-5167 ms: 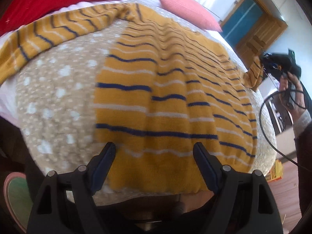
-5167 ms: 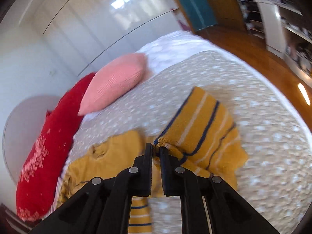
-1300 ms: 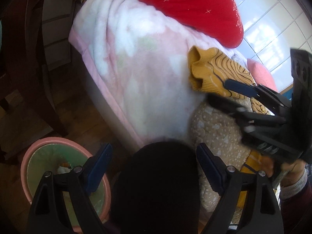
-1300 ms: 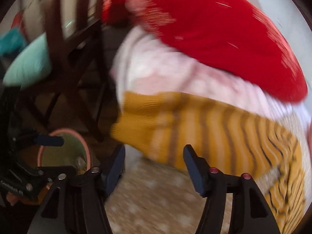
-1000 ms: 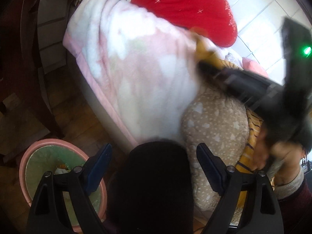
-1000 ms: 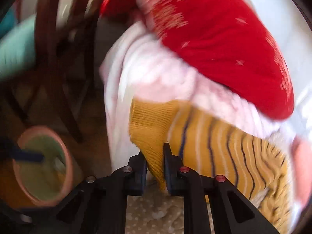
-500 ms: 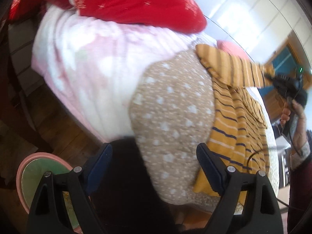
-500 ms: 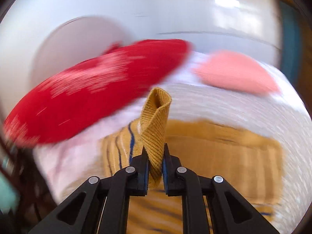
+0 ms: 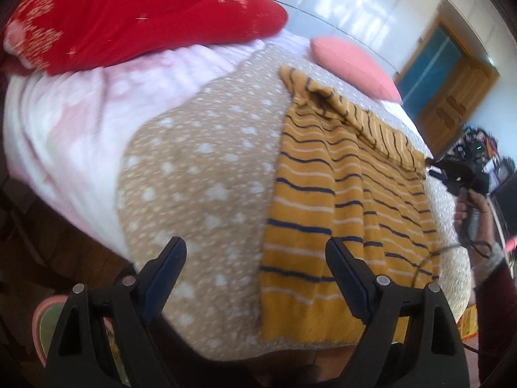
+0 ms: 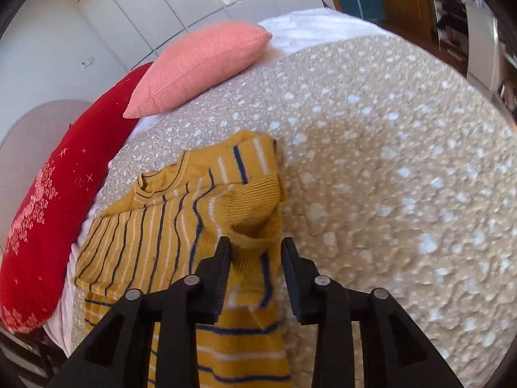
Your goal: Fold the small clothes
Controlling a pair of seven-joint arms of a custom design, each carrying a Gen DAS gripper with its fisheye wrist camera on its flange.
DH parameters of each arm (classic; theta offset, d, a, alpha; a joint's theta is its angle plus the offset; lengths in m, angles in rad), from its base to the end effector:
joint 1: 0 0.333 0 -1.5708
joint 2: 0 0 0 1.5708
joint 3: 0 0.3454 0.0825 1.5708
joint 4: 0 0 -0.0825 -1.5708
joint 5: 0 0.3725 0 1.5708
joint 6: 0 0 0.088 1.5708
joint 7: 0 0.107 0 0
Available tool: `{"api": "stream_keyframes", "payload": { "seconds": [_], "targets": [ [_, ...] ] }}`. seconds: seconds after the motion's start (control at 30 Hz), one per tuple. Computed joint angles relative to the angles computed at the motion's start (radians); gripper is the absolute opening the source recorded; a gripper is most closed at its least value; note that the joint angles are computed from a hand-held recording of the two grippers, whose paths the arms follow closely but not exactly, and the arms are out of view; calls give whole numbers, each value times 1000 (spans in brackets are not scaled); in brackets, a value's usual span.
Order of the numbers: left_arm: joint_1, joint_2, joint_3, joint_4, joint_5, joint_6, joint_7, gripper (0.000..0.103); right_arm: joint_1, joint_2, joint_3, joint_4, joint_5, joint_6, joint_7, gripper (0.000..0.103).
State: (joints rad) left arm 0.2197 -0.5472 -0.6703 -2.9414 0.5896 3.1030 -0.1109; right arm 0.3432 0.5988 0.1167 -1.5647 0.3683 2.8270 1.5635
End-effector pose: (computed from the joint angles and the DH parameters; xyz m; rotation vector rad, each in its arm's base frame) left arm 0.2917 -0.1808 0.3682 -2.3586 1.2164 -0.8174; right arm 0.6892 0.2992 0.4003 -1.8177 1.6250 -0.1350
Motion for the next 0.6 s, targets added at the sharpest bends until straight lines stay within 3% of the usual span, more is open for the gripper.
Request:
{"api": "stream_keyframes", "payload": {
  "seconds": [0.1,0.2,0.27,0.3,0.4,0.43,0.53,0.6],
  "targets": [
    [121,90,-88,42,38,57,7,87,-127,-87,133,-126,116,-8,-187,36],
    [264,164,-208,78,48,120,36,87,-205,-184,211,-266,253,-64,-380,36],
    [388,202,-317,97,41,186,70,87,-244,-236,248,-350,308,-81,-460,36],
    [445,209,-370,102,27,210,84,87,-235,-282,234,-419,364,-91,-520,36],
    [592,211,-508,100,-34,290,117,95,-257,-363,247,-556,516,-100,-659,39],
    [642,202,-554,85,-67,350,125,98,-268,-391,252,-605,585,-111,-715,42],
    [654,202,-571,64,-122,402,146,98,-290,-447,264,-695,882,-141,-939,43],
    [644,216,-569,50,-149,435,162,96,-289,-471,250,-731,1008,-201,-1025,45]
  ]
}}
